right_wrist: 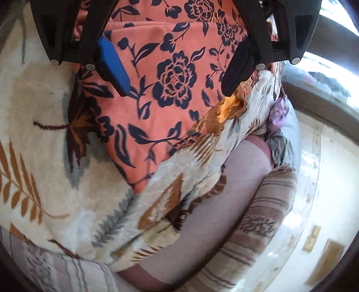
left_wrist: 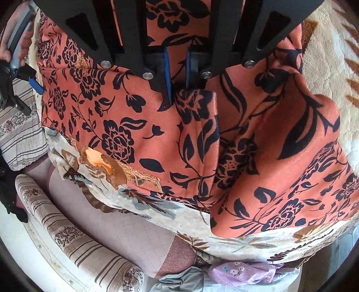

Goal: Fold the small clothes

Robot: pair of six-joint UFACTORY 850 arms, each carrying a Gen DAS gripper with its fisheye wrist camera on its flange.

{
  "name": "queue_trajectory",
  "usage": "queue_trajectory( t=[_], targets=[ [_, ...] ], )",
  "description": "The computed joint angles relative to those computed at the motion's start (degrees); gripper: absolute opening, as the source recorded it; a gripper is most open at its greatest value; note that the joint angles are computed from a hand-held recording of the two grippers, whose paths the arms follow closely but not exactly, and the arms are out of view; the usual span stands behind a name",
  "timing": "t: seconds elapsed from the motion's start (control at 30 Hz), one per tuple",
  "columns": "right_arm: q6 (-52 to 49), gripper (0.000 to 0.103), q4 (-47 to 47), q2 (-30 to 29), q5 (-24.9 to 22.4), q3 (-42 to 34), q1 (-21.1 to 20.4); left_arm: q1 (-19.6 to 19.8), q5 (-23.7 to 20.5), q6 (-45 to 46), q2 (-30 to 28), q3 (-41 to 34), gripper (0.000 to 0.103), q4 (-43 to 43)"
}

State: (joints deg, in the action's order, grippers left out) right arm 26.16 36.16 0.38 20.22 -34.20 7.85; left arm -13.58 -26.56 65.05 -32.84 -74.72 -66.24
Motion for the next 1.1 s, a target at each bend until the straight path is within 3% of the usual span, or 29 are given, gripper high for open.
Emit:
queue_trajectory(
  t=[0.07,0.1,0.2,0.33,0.47,0.57,0.63,0.7,0.83,1.1],
  targets=[
    [-8.4,0.084,8.2,-3.4,-4.9,-1.5,-1.2,-0.2,0.6,1.6,0.3,0.4,0.013,-0.5],
    [-11.4,0.084,14.2,-2.4,-4.2,-1.2,-0.6,-0.2,0.6,2.1,0.3,0.5,0.014,-0.3],
    [-26.7,0.086,32.2,-0.4,-1.8,-2.1,3.1,0.0,0.1,2.4,0.2,0.2,0.014,0.1],
    [-50.7,0.086,52.7,-1.5,4.2,-5.0,11.8,-0.2,0.5,0.9,0.2,0.1,0.015,1.4],
    [-70.3,0.088,70.9,-7.2,10.9,-7.7,19.7,-0.2,0.5,1.2,0.6,0.4,0.019,1.9],
    [-75.6,0.09,72.0,-12.7,21.0,-10.4,24.2,0.2,-2.1,3.4,0.6,0.4,0.042,0.9],
    [-78.7,0.098,76.1,-13.2,21.7,-11.6,23.6,-0.1,-2.4,6.0,1.0,1.0,0.061,0.3],
    [-76.2,0.099,74.5,-12.5,20.2,-10.6,23.3,-1.1,-0.2,8.3,1.7,2.1,0.067,0.1],
    [-74.9,0.101,73.3,-12.5,19.7,-10.3,23.2,-3.3,5.9,13.5,3.3,4.5,0.073,-0.8],
    [-73.7,0.101,72.5,-12.8,20.0,-10.4,23.5,-3.5,6.6,14.1,3.7,5.1,0.078,-0.4]
  ],
)
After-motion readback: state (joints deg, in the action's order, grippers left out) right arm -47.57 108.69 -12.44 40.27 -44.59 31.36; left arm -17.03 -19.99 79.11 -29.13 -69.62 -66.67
